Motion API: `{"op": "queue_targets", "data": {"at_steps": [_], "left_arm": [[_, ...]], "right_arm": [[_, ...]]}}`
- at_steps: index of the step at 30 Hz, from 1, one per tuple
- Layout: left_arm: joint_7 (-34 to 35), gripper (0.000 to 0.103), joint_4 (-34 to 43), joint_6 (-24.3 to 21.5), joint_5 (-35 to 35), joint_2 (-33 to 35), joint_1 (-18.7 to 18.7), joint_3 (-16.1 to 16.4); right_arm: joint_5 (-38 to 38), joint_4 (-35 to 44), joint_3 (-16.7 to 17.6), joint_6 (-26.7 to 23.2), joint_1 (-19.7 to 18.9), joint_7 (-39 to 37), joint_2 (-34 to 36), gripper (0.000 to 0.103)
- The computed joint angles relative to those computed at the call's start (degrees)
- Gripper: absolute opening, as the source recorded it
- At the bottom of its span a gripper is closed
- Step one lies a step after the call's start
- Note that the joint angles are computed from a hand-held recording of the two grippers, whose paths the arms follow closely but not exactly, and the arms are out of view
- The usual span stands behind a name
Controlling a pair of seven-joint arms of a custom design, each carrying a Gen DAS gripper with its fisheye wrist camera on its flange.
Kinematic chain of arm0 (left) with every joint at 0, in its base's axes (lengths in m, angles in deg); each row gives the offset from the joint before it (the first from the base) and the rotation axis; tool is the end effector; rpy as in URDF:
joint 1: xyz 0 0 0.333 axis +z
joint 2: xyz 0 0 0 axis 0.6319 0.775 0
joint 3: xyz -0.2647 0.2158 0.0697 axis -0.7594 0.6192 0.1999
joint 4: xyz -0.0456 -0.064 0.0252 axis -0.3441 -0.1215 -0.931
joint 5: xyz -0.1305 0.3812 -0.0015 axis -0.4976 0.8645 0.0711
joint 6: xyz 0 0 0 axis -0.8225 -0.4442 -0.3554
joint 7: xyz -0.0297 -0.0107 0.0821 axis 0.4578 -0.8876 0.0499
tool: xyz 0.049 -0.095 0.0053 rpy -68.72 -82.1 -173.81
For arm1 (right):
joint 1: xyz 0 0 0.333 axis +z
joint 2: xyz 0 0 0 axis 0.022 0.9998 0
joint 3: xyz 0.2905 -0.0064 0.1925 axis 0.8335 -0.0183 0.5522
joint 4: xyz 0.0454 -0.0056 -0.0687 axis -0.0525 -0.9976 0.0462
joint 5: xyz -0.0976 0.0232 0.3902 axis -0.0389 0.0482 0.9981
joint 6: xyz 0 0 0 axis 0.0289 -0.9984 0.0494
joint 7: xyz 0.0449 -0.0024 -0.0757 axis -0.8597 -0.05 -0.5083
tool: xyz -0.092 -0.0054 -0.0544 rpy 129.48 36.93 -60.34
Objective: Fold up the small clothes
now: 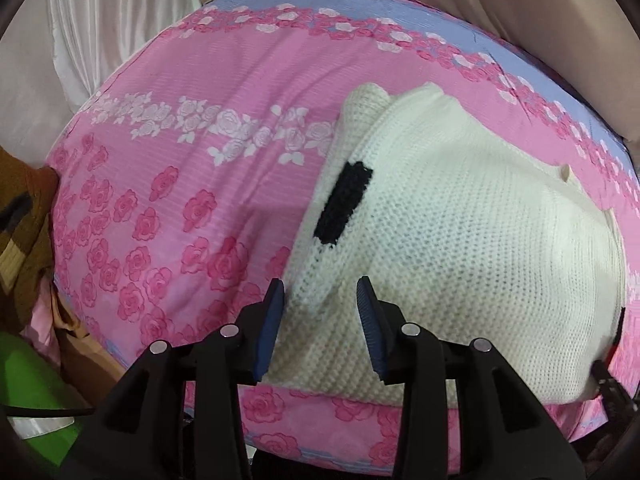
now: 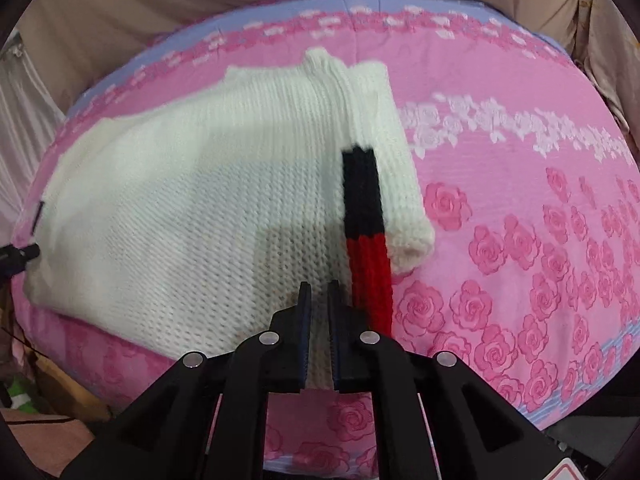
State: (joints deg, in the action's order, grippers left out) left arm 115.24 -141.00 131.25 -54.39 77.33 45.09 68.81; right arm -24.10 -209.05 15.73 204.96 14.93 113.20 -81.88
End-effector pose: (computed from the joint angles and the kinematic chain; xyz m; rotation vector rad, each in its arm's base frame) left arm 0.5823 0.0285 0.5028 -1.9449 2.1204 -0.4210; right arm 0.3697 0.1871 0.4473 -1.4868 2.3738 -0.4739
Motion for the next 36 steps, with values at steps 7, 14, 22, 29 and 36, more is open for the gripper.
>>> {"op": "queue_targets", "data": {"at_steps": [7, 14, 22, 29, 36], "left_arm": [[1.81, 0.037, -1.96, 1.67, 0.94, -2.10, -0.77, -0.32], [2.13, 0.037, -2.39, 1.35, 1.41, -2.39, -1.18, -0.38], [1.22, 0.037, -3.03, 0.57, 1.70, -2.32, -1.01, -0.08], [-0.33, 0.047, 1.65, -3.47, -7.11, 0.47, 1.05, 1.58], [-1.44, 0.057, 4.23, -8.09, -9.39, 4.18, 3.49, 1.75]], "right_arm": [[-5.04, 2.25, 1.88, 0.78, -2.67, 2.19, -1.57, 0.033], [-9.64, 5.34, -1.03, 1.66, -4.76, 0.72, 5.36, 0.010], [-6.92, 2.72, -4.15, 3.37, -4.94, -1.55, 3.20, 0.011], [-4.98, 1.21, -0.78, 2.61, -5.10, 1.50, -3.32, 0.046], [10.58, -9.79, -6.31, 9.14, 0.70, -0.34, -9.57, 0.054]]}}
